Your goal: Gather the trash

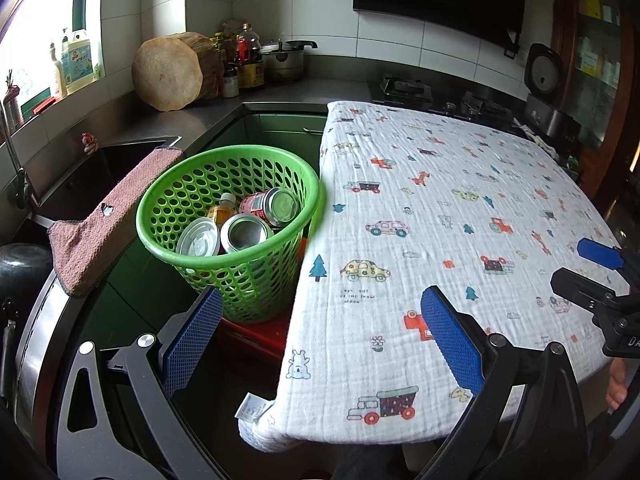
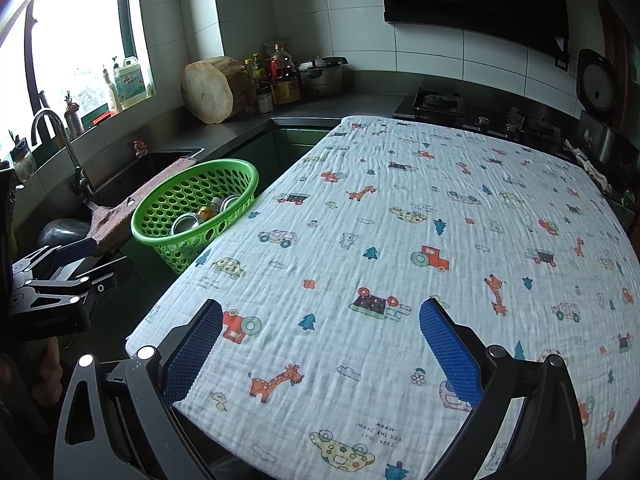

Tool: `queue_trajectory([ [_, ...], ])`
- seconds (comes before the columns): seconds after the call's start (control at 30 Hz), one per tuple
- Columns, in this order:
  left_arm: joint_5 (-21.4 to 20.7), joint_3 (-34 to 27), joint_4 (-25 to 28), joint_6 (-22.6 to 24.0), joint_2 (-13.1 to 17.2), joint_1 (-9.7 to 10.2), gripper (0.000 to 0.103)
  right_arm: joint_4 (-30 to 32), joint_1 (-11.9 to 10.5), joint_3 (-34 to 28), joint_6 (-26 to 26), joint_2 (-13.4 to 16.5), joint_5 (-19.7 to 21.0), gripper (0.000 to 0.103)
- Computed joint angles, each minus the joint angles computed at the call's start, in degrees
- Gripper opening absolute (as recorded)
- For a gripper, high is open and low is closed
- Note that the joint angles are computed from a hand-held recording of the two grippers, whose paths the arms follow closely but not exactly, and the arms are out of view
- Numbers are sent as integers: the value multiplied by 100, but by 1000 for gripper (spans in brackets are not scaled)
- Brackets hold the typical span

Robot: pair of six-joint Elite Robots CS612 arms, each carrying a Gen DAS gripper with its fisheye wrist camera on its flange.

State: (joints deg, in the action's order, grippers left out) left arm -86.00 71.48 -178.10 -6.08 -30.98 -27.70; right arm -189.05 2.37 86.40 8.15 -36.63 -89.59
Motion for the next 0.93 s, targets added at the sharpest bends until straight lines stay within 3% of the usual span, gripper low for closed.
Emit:
queue_trajectory([
  [0.93, -124, -15, -67, 47, 5, 8, 98, -44, -31, 25, -1, -4, 16, 95],
])
